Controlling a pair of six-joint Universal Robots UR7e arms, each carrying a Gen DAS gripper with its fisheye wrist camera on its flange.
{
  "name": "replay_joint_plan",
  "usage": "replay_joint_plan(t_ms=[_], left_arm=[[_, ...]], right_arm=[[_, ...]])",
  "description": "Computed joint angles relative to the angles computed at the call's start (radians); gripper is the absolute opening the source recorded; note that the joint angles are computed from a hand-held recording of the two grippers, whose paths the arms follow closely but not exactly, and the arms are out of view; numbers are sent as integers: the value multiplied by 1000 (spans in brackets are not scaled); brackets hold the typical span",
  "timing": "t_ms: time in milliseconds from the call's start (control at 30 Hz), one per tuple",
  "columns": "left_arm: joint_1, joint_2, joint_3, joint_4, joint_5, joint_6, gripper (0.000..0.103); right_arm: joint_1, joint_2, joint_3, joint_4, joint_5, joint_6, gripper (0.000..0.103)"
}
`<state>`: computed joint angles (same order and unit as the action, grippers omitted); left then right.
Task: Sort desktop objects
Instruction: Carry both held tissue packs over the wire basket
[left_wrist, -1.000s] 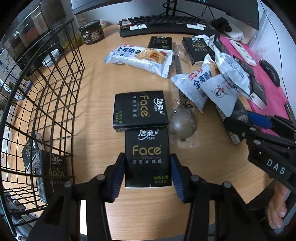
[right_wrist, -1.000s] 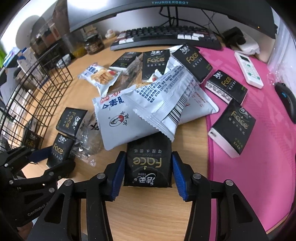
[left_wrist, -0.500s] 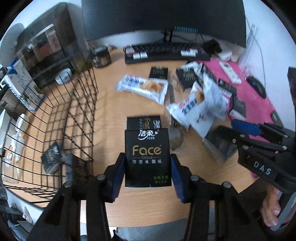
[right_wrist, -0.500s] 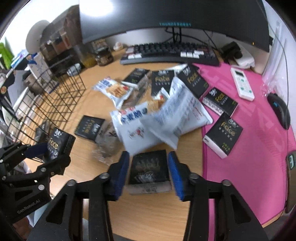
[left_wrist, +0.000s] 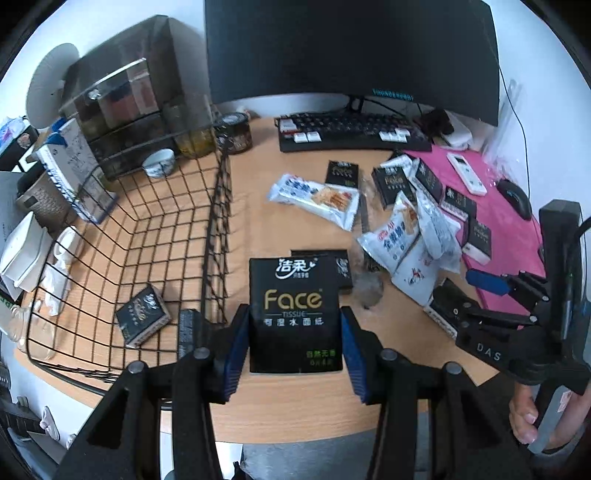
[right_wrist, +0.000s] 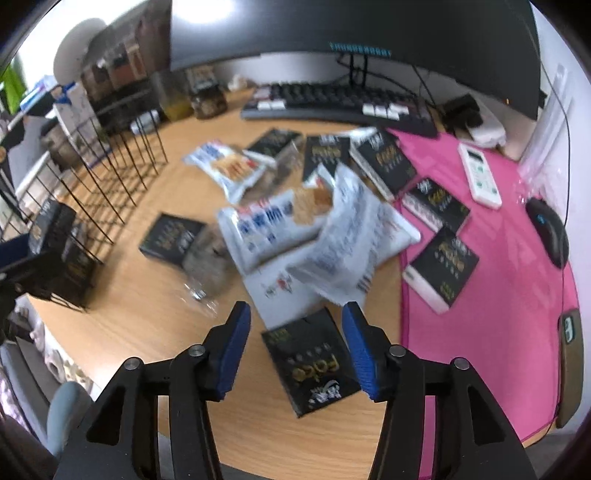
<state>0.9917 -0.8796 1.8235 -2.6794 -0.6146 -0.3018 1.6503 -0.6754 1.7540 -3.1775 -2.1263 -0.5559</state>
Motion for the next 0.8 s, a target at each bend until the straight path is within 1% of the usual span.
replay_joint_plan(t_ms=[133, 167, 233, 367, 467, 533, 633, 733, 800], left_arm=[[6, 17, -14, 20, -32, 1, 52], [7, 23, -19, 30, -37, -1, 52], [2, 37, -24, 29, -11, 0, 52], [2, 41, -30, 35, -33, -2, 52], [0, 42, -29, 36, -22, -8, 52], [-1, 40, -28, 37, -23, -10, 52], [-3, 32, -24, 33, -21, -9, 52], [-9, 17, -11, 18, -18, -3, 52], [-16, -1, 6, -12, -11, 4, 52]], right_arm=[[-21, -11, 9, 32, 3, -15, 59], [-24, -11, 10, 31, 1, -19, 59], [-31, -12, 17, 31, 2, -30, 62], [-32, -6, 24, 22, -4, -55, 62], [-32, -4, 29, 23, -3, -72, 62], [-29, 0, 29, 14, -15, -69, 49], [-26, -13, 32, 35, -2, -41, 48], [-11, -24, 33, 27, 2, -35, 47], [6, -35, 33, 33, 18, -29, 47]])
